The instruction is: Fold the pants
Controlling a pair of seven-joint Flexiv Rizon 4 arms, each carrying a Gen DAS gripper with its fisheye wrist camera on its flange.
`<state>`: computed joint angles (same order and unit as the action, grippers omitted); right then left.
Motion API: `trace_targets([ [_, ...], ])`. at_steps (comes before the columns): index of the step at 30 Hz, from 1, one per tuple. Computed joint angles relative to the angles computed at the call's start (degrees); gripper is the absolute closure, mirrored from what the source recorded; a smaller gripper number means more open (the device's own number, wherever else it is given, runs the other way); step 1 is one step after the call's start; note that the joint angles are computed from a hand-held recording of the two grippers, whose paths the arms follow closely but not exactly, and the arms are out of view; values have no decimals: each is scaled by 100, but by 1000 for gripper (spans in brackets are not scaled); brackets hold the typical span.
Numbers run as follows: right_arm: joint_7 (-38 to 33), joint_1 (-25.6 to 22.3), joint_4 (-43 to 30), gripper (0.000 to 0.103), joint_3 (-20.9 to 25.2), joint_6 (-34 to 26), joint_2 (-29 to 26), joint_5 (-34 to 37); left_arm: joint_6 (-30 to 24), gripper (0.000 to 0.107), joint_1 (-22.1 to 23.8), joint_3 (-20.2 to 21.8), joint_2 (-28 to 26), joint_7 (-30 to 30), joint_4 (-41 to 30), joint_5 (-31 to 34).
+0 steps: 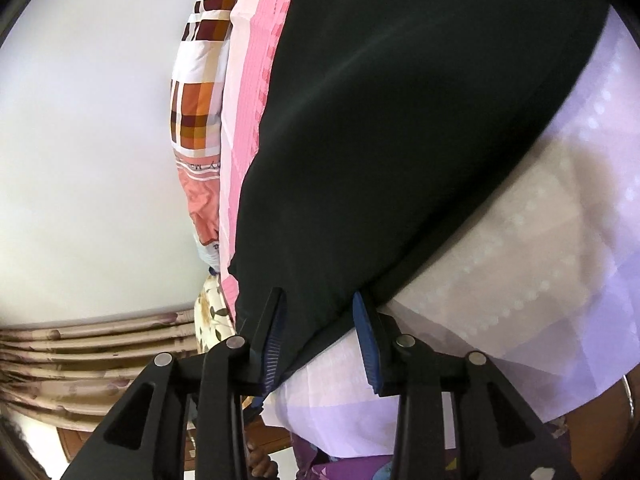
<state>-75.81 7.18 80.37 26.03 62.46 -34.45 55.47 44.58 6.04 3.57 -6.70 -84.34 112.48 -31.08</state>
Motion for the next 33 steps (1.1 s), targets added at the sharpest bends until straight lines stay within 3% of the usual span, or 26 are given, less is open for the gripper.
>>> trace_targets([
  [6,-20,217,-124,68,-18,177,-137,-149,62,27,16,-9,8,87,94,-246],
  [9,443,552,-21,96,-338,148,-59,-906,68,27,13,-11,12,106,103,-264],
  [15,730,547,264,98,-272,212,127,-1356,68,27,21,-5,23,120,120,-329],
  [19,625,310,208,100,-42,152,6,-1148,90,27,26,-1,17,118,131,-345],
  [25,240,-308,269,90,386,209,24,31,19,27,30,4,4,58,62,-221],
  [28,544,-110,767,85,-122,567,517,-294,-11,27,34,4,-7,25,29,-187],
  [30,563,-234,953,62,-222,844,676,-204,-12,27,34,1,-24,5,13,-172],
  [33,441,-459,1095,59,-304,1163,795,-110,-15,27,30,2,-39,-15,-3,-88],
])
